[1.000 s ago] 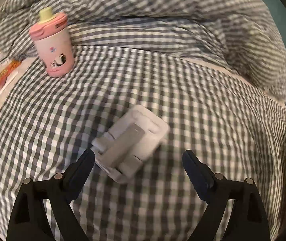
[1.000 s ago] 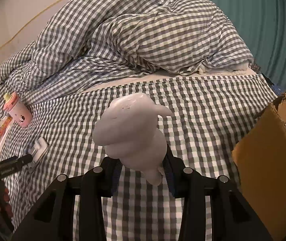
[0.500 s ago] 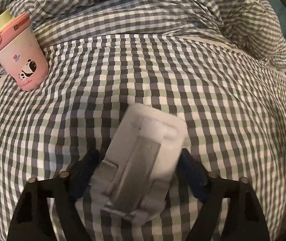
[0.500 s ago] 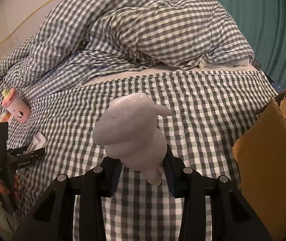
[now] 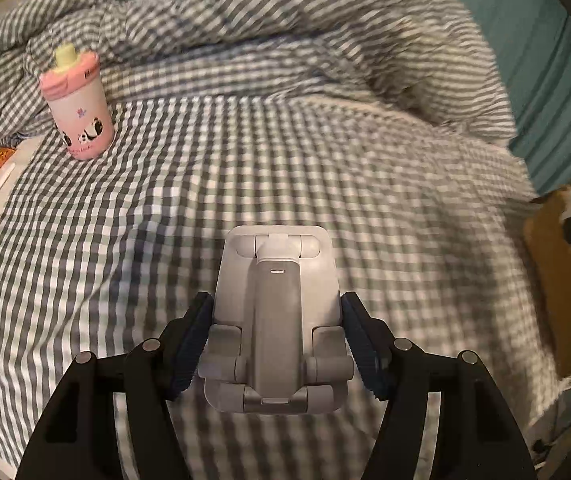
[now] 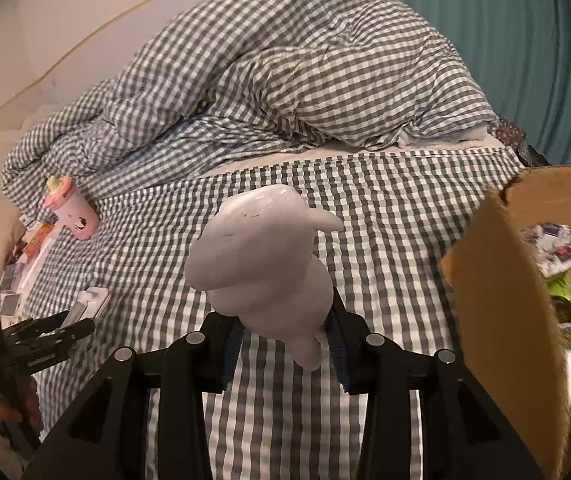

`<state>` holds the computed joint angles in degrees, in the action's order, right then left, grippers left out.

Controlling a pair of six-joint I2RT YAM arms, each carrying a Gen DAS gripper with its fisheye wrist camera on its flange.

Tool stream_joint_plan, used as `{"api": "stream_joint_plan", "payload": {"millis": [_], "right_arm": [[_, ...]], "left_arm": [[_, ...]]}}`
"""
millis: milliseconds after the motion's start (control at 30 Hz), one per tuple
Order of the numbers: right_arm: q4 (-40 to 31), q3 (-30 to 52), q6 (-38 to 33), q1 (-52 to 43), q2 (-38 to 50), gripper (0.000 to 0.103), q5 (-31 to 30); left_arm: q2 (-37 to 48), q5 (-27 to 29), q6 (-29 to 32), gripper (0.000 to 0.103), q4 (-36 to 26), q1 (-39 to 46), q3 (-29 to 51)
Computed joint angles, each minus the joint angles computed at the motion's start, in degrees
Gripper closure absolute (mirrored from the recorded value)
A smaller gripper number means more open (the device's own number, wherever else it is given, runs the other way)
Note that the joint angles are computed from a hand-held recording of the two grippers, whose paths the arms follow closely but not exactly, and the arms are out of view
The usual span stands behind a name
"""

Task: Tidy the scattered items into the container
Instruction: 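Carry figurine and phone stand into the box and open both tools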

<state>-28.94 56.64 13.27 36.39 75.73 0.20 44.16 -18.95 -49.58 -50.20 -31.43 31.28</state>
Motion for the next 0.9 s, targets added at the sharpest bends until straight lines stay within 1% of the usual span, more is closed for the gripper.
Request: {"api": "stream_joint_plan", "payload": {"millis": [33,100,200,267,333,400,467,567,633,700,800,900], "right_arm": [[-0.9,-0.3,0.1,-0.2,-1.3,0.065,-0.2],[-2.7,-0.7,0.1,-0.6,-4.1,0.066,-0.4],[-6.0,-0.7,-0.8,-2.3,-8.5,0.065,-0.7],[-7.9,-0.4,-1.5,-4.0,-10.9,0.066,-0.9],[-10.4,0.2,-2.8,-7.2,-13.4,0.066,-2.1],[-12.6,0.8,-4.8,-11.6,-15.8,0.066,-3.9],[-14.9,1.3,-7.7,-17.7,-17.9,0.066,-6.9],[-18.3,3.1,-13.2,-29.5,-19.0,0.066,-12.3],[-20.3,4.6,-17.2,-37.8,-18.2,0.066,-16.4],[-21.8,5.9,-21.9,-46.3,-16.1,0.065,-19.7],[-22.8,7.9,-27.1,-55.1,-11.8,0.065,-22.7],[-22.5,10.0,-30.7,-60.3,-7.2,0.065,-23.6]], "left_arm": [[0.1,-2.1,-3.2,0.037,-2.0,-4.2,1.8],[2.2,-5.0,-7.2,0.037,-4.5,-10.4,5.8],[5.8,-7.7,-9.6,0.037,-6.0,-16.8,11.5],[9.9,-9.8,-9.6,0.037,-5.7,-20.7,15.8],[15.3,-11.2,-8.7,0.037,-4.6,-23.9,21.3],[19.9,-10.6,-6.9,0.037,-1.2,-25.4,25.5],[25.5,-10.7,-4.7,0.037,0.8,-26.7,30.7],[34.7,-10.1,-1.5,0.037,3.0,-28.2,39.2],[41.0,-7.6,1.2,0.037,6.0,-28.3,45.4],[47.3,-5.8,3.5,0.037,7.4,-28.2,52.1],[59.2,-2.6,7.1,0.037,7.7,-28.1,66.0],[68.7,-0.3,8.8,0.037,6.6,-28.0,78.0]]}}
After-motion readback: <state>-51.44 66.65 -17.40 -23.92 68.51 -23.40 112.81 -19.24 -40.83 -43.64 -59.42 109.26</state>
